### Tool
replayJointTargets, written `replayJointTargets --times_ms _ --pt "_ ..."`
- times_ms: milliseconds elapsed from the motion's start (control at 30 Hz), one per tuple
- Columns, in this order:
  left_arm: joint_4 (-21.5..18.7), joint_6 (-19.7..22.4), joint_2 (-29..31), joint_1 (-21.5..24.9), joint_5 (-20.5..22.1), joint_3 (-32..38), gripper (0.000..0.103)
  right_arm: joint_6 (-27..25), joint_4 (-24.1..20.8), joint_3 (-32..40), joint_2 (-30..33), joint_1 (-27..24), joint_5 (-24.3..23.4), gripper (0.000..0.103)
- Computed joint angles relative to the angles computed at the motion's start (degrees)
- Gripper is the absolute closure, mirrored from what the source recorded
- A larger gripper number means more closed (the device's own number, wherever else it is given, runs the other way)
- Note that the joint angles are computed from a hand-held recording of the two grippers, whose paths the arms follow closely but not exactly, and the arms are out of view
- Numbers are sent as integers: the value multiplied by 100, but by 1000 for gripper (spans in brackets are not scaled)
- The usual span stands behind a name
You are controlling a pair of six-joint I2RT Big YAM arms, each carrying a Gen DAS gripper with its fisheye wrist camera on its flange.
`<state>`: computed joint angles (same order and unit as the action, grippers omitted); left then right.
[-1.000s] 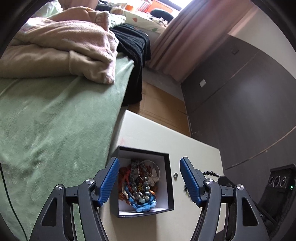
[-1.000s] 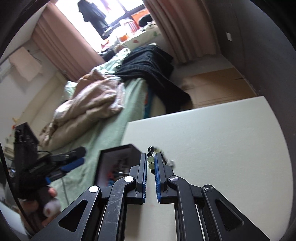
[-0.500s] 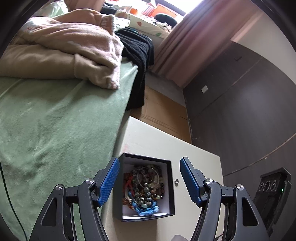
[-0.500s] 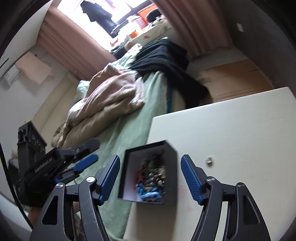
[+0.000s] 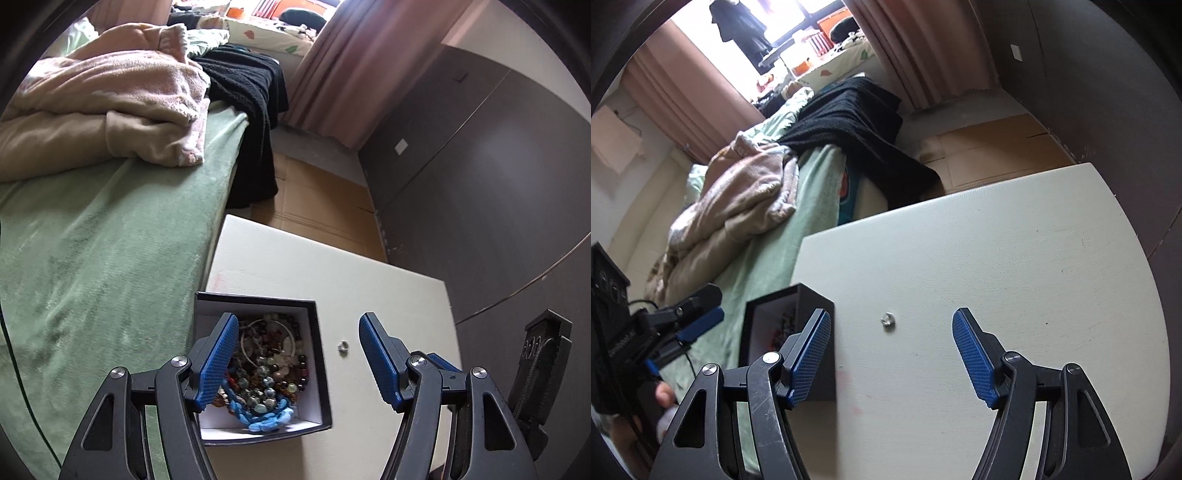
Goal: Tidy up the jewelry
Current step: 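Grasp the small silver ring from the table with the right gripper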
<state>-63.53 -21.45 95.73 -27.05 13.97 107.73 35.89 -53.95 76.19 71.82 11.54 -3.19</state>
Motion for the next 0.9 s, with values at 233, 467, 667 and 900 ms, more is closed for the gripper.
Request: replayJointTargets --times_ms 233,467,667,900 --pt "-242 52 168 89 -253 226 34 -281 -231 135 357 5 -54 34" --pt "-402 133 376 226 -291 477 34 -379 -323 345 783 60 -187 54" --pt "-468 148 488 319 -195 592 34 -382 -629 649 1281 144 -46 69" --pt "-490 110 522 404 -85 640 34 -736 -1088 1068 1583 410 717 71"
